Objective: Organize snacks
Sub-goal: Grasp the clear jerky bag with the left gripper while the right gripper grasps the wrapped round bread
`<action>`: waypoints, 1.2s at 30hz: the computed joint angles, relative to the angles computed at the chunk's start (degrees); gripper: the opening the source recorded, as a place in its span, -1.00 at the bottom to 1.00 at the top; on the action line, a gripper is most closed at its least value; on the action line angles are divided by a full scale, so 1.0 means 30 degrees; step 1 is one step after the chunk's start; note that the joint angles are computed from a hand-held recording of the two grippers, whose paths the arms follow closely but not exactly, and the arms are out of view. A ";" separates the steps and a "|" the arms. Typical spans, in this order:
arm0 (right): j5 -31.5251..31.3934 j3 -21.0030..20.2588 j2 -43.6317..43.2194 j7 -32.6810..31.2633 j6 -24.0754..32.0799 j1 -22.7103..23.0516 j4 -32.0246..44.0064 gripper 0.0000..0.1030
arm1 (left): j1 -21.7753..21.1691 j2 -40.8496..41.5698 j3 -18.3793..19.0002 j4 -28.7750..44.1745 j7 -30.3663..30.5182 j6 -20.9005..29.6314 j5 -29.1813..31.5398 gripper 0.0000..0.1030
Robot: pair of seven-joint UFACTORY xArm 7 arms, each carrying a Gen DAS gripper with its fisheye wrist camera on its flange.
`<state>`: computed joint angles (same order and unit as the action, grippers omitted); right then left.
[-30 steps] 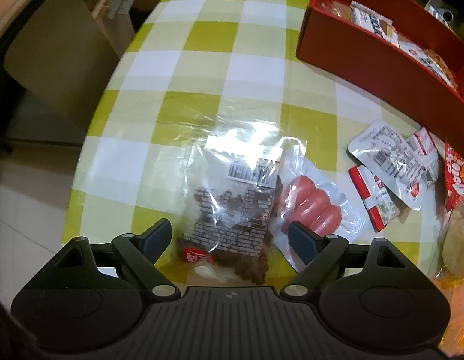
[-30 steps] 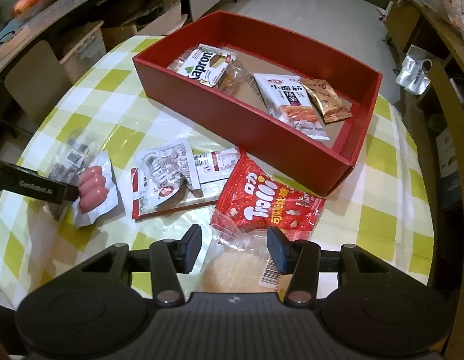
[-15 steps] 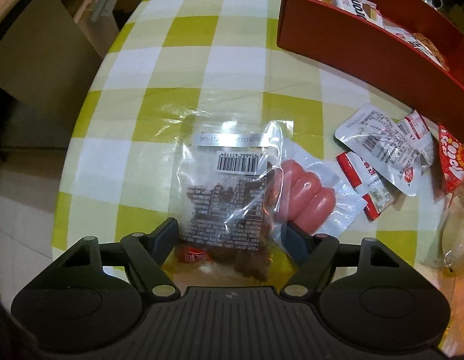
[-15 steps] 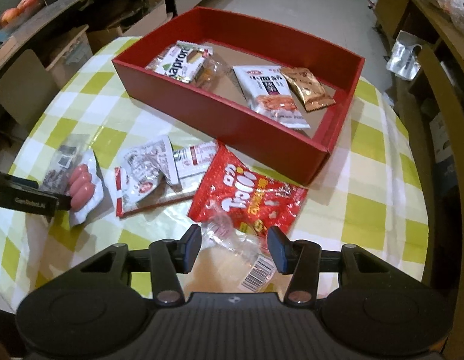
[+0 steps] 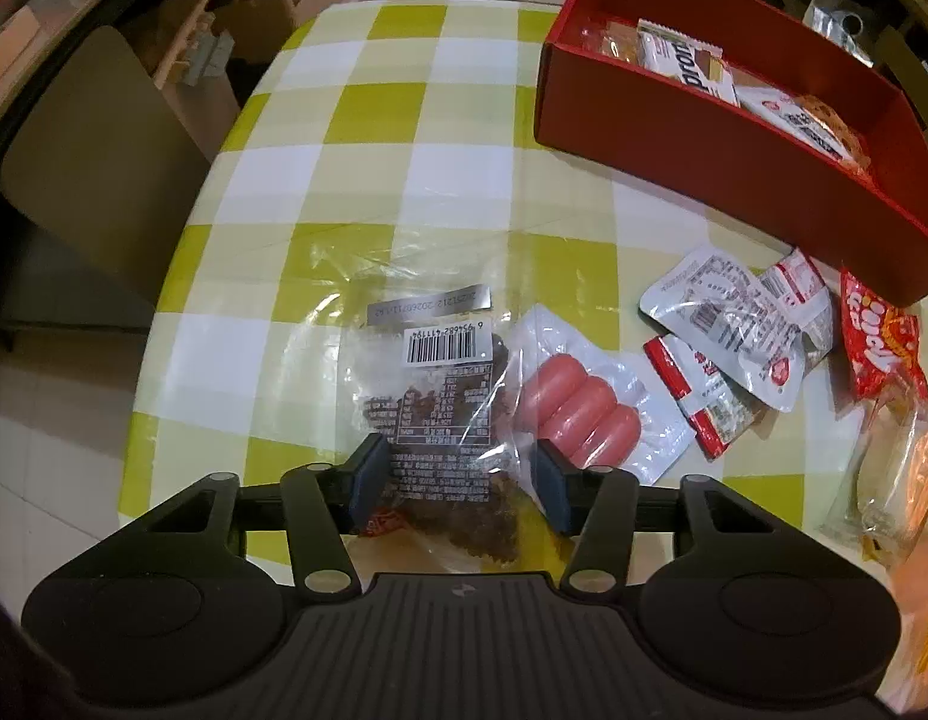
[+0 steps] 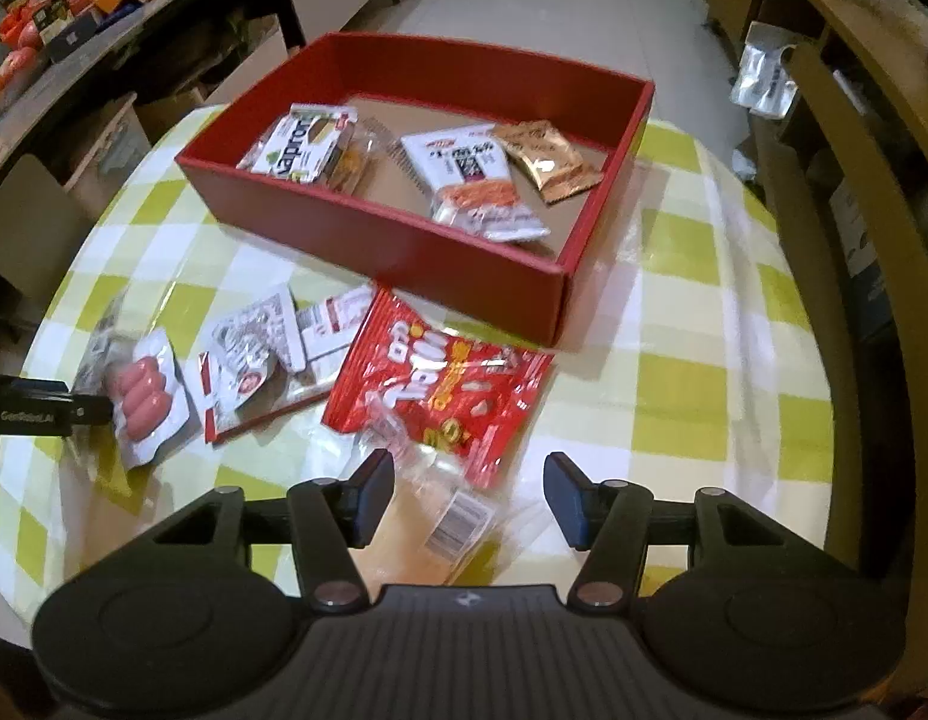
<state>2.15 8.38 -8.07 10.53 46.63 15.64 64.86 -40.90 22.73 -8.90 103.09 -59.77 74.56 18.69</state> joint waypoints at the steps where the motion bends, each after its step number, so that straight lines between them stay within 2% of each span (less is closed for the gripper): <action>1: 0.0230 -0.0004 0.0060 -0.0140 0.0118 0.0069 0.0024 0.20 | 0.0088 0.0030 -0.0036 -0.0037 -0.0007 -0.0028 -0.0252 0.28; 5: 0.0730 0.0110 0.0128 0.0506 0.0509 0.0210 0.0081 0.21 | 0.0162 0.0297 0.0042 0.0035 0.0152 0.0225 -0.0295 0.49; 7: 0.1263 0.0136 -0.0198 0.0853 0.0318 0.0338 -0.0300 0.25 | 0.0168 0.0372 0.0061 0.0064 0.0176 0.0160 -0.0319 0.51; 9: 0.1132 0.0313 -0.0360 0.1804 0.0144 0.0387 -0.0614 0.40 | 0.0145 0.0524 0.0096 0.0242 0.0237 0.0245 -0.0300 0.54; 16: 0.0123 0.0583 0.0691 0.3851 0.0286 0.0685 -0.0350 0.46 | 0.0438 -0.0306 0.0130 -0.0701 -0.0240 -0.0700 -0.0616 0.68; 21: -0.0069 0.0506 0.0897 0.2935 0.0547 0.0899 -0.0451 0.40 | 0.0923 -0.0836 0.0037 -0.1377 -0.0643 -0.0942 -0.0877 0.70; 28: 0.0466 0.0284 0.0579 0.1470 0.0305 0.0921 -0.0803 0.29 | 0.2113 -0.2720 -0.0105 -0.3561 -0.1584 -0.3089 -0.1509 0.79; 33: 0.0253 0.0404 0.0678 0.1117 0.0316 0.0943 -0.0698 0.28 | 0.1892 -0.1519 -0.0370 -0.1982 -0.1029 -0.1698 -0.1042 0.78; 36: 0.0403 0.0364 0.0726 0.0898 0.0337 0.0932 -0.0655 0.28 | 0.1979 -0.1805 -0.0296 -0.2406 -0.0999 -0.2538 -0.1372 0.78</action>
